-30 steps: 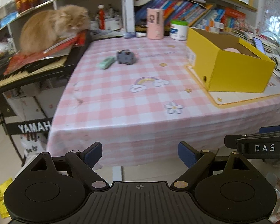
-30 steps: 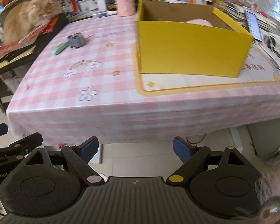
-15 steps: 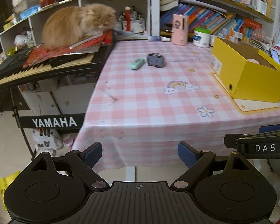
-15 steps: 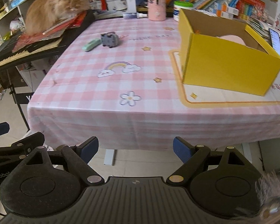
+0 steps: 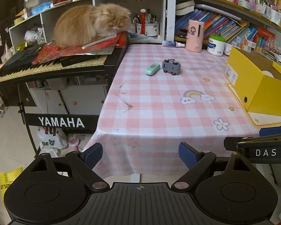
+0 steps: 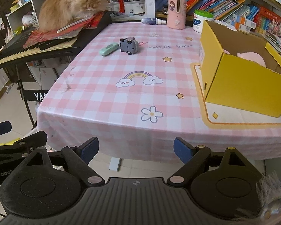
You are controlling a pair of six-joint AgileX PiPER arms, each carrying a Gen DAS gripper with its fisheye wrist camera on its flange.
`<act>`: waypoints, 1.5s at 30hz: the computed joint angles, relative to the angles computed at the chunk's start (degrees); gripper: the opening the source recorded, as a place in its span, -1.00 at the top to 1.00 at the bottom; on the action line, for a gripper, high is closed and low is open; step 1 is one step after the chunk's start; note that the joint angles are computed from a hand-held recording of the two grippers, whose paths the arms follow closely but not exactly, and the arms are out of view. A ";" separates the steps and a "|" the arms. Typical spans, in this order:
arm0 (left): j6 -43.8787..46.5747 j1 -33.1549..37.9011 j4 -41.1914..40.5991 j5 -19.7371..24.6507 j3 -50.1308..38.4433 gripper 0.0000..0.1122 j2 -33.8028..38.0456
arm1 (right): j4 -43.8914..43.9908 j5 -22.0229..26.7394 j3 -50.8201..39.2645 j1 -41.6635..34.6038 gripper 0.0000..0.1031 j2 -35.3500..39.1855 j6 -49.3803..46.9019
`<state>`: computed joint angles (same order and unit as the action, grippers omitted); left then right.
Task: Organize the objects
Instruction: 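Move both tools toward the mint-green car and grey-blue toy truck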
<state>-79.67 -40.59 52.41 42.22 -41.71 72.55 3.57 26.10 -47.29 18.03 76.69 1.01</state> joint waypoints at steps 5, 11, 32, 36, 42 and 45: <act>2.01 3.46 -0.04 -2.09 -3.25 -0.61 3.81 | 5.35 -0.85 -3.53 -1.68 -0.67 4.19 -6.35; 5.51 8.28 -1.40 -5.21 -8.69 -0.61 9.23 | 11.44 -0.60 -10.75 -3.87 -0.66 10.66 -13.53; 13.59 14.30 -7.50 -3.23 -31.53 -0.61 27.59 | 19.62 10.22 -42.76 -9.69 -0.65 33.51 -25.14; 15.04 15.08 -8.58 -2.30 -36.08 -0.61 31.09 | 19.70 12.91 -49.89 -10.58 -0.65 37.97 -25.06; 17.88 16.12 -10.92 -0.73 -43.37 -0.61 36.44 | 19.19 17.89 -61.94 -11.50 -0.65 45.28 -24.31; 19.59 16.60 -12.09 0.01 -46.78 -0.61 38.90 | 19.02 20.51 -68.56 -11.86 -0.65 49.06 -23.63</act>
<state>-60.07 -23.99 40.31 42.23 -88.49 111.45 22.59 46.61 -115.85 6.17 125.75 -22.62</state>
